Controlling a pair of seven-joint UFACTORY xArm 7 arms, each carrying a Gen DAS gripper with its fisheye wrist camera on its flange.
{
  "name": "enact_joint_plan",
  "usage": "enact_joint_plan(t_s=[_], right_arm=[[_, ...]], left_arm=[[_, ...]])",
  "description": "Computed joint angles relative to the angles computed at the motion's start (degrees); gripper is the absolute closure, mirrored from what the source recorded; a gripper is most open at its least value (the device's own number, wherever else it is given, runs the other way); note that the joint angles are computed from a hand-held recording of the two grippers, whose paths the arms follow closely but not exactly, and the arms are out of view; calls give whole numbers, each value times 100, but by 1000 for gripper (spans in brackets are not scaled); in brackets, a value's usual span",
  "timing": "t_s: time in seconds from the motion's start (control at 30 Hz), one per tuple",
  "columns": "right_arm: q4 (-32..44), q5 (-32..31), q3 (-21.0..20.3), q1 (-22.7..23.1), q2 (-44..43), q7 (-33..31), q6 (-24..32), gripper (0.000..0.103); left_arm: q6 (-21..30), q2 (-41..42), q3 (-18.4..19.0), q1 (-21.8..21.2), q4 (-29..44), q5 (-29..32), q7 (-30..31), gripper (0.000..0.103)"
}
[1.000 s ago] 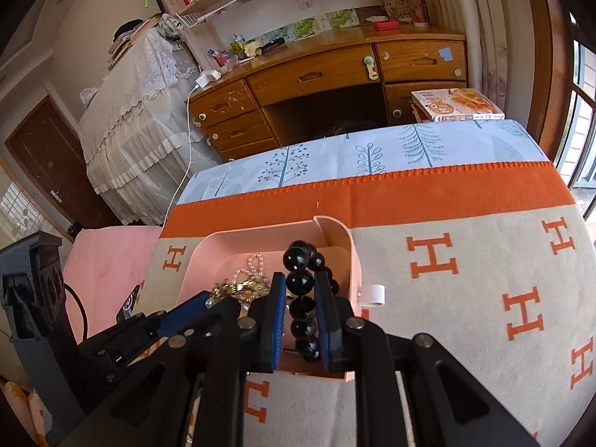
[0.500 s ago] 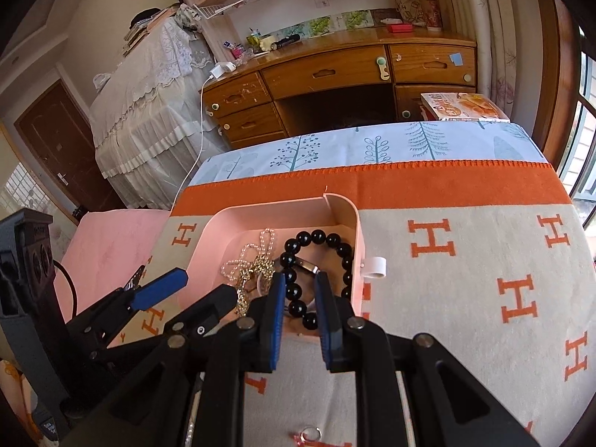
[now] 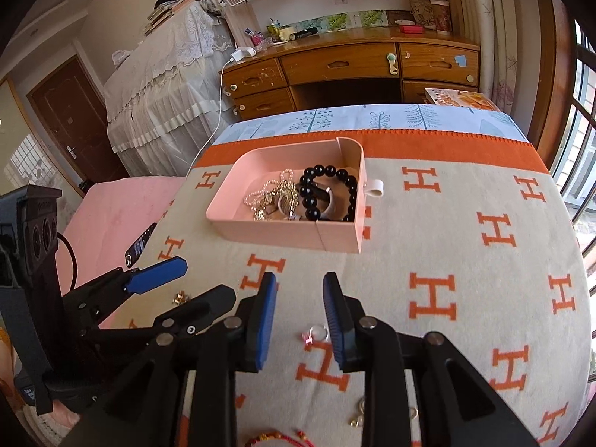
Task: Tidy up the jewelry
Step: 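Grasp the red string bracelet with the right tool while the left tool reaches the flower brooch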
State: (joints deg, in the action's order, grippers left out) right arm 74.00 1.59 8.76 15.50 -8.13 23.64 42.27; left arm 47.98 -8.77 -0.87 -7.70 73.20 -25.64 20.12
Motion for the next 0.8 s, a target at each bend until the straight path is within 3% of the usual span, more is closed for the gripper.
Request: enact_joint_plan(t_s=[0.2, 0.8], right_arm=[[-720, -404, 211, 58, -708, 221, 234, 72], [-1711, 52, 251, 232, -1488, 226, 1141, 72]], left_arm=[[209, -733, 119, -37, -786, -71, 143, 32], [563, -1716, 309, 92, -1946, 447, -186, 32]])
